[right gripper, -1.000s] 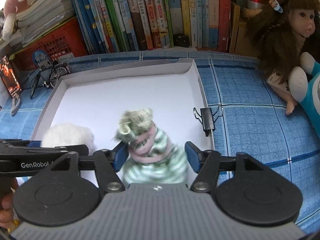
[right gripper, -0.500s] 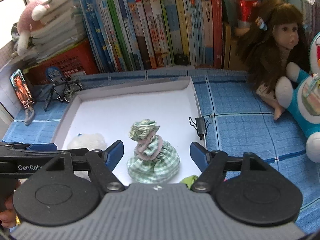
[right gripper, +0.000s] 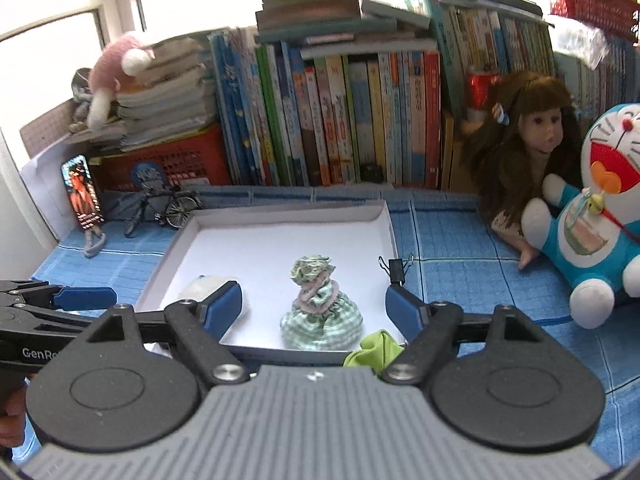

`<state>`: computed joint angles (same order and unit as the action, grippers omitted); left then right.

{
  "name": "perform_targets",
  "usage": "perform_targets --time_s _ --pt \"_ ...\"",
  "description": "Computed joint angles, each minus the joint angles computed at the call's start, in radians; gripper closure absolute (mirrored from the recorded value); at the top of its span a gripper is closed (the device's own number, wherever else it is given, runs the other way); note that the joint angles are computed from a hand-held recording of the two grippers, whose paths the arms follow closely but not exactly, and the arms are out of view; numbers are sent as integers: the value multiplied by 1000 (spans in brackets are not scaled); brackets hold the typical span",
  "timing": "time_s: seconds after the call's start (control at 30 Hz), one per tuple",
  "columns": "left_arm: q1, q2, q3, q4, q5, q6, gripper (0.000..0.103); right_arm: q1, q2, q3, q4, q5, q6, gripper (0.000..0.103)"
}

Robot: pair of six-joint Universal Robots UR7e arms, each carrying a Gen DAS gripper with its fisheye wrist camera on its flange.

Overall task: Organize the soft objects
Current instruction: 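Withdraw both open grippers from the tray back over the table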

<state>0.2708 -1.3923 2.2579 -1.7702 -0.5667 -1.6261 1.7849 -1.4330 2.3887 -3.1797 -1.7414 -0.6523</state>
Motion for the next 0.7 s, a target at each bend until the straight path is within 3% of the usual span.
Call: perform_targets --time_s 0.4,0.7 --pt "-213 -17 47 208 19 -199 13 -83 -174 159 -57 173 -65 11" --pt "-325 -3 90 256 -15 -289 12 -153 -249 281 -151 258 -162 6"
